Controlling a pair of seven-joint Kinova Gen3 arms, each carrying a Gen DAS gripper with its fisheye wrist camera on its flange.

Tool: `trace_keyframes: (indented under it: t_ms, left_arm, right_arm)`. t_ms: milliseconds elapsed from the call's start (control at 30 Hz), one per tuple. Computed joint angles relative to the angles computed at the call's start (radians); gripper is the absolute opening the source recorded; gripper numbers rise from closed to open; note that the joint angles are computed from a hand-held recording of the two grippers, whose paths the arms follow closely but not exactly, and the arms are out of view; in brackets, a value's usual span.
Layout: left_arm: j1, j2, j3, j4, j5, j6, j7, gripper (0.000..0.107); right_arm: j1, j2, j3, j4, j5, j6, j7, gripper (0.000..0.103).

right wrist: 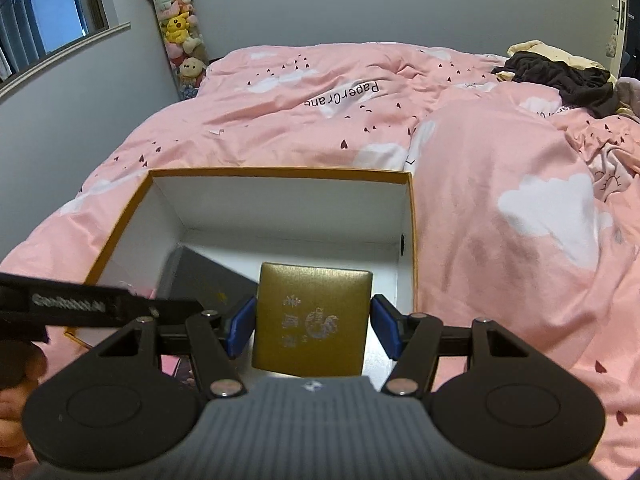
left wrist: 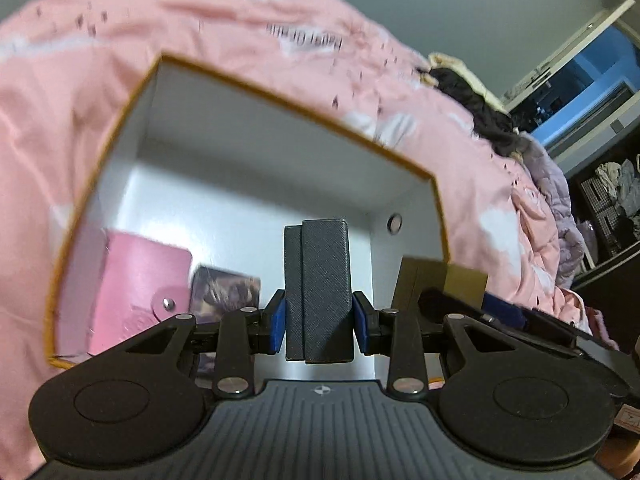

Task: Organize objects
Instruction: 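Lower the black box into the cardboard box beside the photo cards with the left tool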

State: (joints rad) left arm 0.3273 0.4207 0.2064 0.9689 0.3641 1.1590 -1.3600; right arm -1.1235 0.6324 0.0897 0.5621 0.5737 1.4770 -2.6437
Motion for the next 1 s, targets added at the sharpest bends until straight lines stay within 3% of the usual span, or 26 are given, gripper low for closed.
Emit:
trace_keyframes:
  t_ms: [200,367,633,767,1000]
  left_arm:
    - [-0.015,0.068,0.022,-0.019,0.065,0.027,0.016,0.038]
    - [0.004,0.119,0.02,-0.065,0.059,0.086,0.048,0.038]
    - [0.067,0.191,0.003,-0.211,-0.042,0.239,0.068,0.04]
    - [0.12,0.173,-0.032,-0.218,-0.115,0.254,0.055,0.049]
    - [0.171,0.109,-0.06,-0.175,-0.237,0.241,0.01,0.05]
  right_arm:
    - [0.023,0.018,-0.006,-0.011,-0.028,0.015,0.015,0.063]
    - [0.031,0.01,-0.006,0.021,-0.032,0.003,0.01,0.063]
    - [0.05,-0.004,-0.023,0.06,-0.048,-0.027,0.009,0.063]
    - [0.051,-0.004,-0.024,0.061,-0.048,-0.021,0.005,0.063]
    - [0.056,-0.003,-0.031,0.065,-0.056,-0.023,0.009,0.063]
